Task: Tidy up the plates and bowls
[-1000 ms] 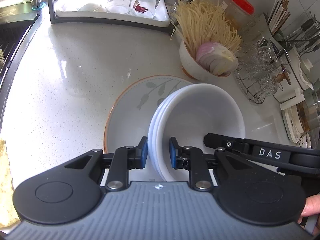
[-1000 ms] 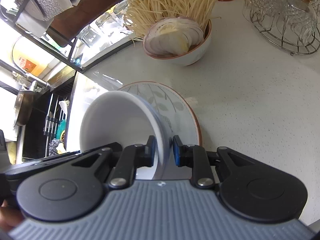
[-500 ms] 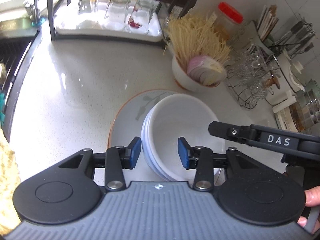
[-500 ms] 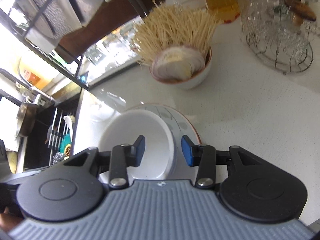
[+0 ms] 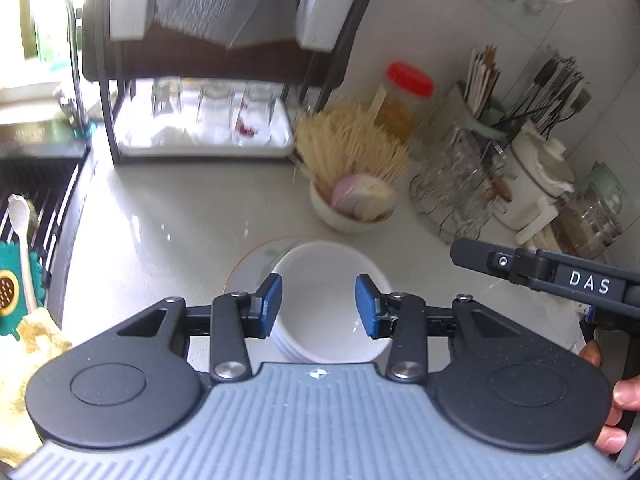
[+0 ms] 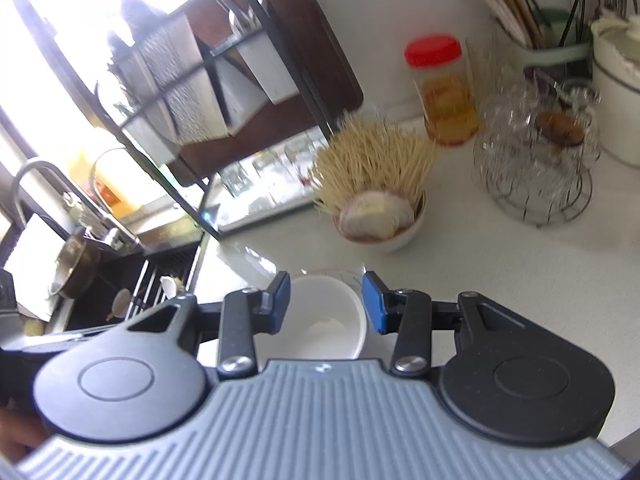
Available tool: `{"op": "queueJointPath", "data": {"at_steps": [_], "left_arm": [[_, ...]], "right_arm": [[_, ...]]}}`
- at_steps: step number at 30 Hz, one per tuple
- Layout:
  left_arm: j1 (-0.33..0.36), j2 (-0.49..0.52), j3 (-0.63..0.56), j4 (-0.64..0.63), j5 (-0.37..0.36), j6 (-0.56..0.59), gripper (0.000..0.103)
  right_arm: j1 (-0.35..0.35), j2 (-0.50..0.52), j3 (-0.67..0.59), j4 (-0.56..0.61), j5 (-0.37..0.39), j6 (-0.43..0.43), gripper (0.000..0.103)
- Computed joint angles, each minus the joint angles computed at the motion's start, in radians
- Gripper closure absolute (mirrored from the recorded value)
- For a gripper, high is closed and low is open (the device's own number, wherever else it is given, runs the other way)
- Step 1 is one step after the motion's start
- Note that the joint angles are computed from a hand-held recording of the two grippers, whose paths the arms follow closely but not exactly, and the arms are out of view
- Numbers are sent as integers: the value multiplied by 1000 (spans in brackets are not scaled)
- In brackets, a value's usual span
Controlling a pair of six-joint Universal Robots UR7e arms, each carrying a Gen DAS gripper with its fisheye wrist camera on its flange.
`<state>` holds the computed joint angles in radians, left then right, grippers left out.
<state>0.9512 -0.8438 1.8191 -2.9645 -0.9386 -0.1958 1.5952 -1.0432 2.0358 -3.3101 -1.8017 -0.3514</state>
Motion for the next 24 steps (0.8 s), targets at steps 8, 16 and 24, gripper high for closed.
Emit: {"op": "queueJointPath", "data": {"at_steps": [8,16,24], "left_arm": [[-87,-42,88,-74,76,-50,57],[-190,-93,198,-120,144,-129,57],[-290,-137,296,-93,218,-246,56]], "right_arm": [[-2,-98,102,-79,56,-64,59],[-4,-213,208,-128,98,-135,59],[-18,-311,308,-151,128,-176,59]]}}
